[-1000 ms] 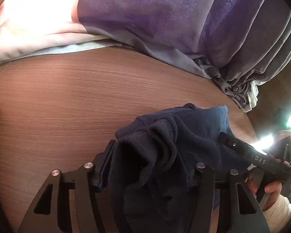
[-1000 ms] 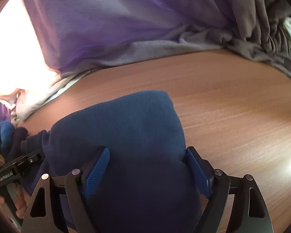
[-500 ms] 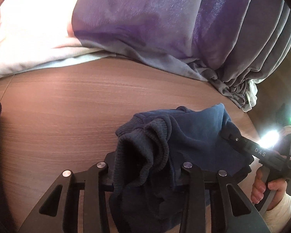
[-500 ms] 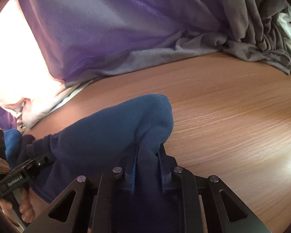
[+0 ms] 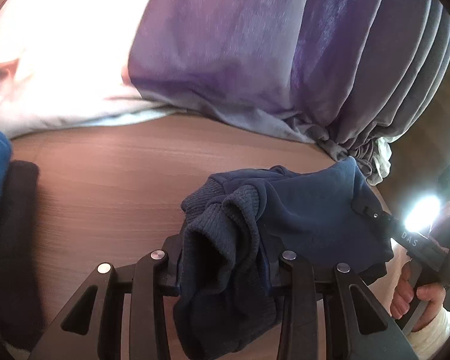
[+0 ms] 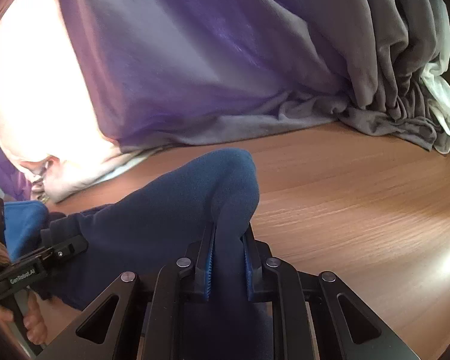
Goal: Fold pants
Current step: 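Grasp the folded bundle with the left tool while the right tool grasps its other end, then lift the bundle with both tools and carry it toward the clothes stack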
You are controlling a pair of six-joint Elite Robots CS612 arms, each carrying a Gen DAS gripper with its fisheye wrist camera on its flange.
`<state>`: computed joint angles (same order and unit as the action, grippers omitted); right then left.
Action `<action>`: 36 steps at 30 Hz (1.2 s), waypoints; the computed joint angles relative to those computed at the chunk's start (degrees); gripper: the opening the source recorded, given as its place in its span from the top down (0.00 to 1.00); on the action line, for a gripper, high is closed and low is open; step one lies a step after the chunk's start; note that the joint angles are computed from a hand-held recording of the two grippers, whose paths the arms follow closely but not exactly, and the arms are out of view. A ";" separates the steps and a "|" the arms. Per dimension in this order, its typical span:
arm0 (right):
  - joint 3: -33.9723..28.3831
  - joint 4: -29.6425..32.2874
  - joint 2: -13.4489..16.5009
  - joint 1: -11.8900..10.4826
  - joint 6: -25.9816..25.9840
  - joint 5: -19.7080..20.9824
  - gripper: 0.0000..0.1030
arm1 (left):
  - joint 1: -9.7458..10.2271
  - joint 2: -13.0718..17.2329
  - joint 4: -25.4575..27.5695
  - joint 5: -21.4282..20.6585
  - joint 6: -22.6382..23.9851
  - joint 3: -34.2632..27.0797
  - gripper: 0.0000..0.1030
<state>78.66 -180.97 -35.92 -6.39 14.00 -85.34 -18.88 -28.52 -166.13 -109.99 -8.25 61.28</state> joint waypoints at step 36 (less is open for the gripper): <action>7.79 -15.56 -6.75 8.44 -6.69 4.06 0.84 | 5.30 -17.83 -22.97 13.61 0.95 27.37 0.65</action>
<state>86.45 -196.53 -42.67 2.05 7.31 -81.28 -13.57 -46.35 -189.10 -96.38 -7.31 88.65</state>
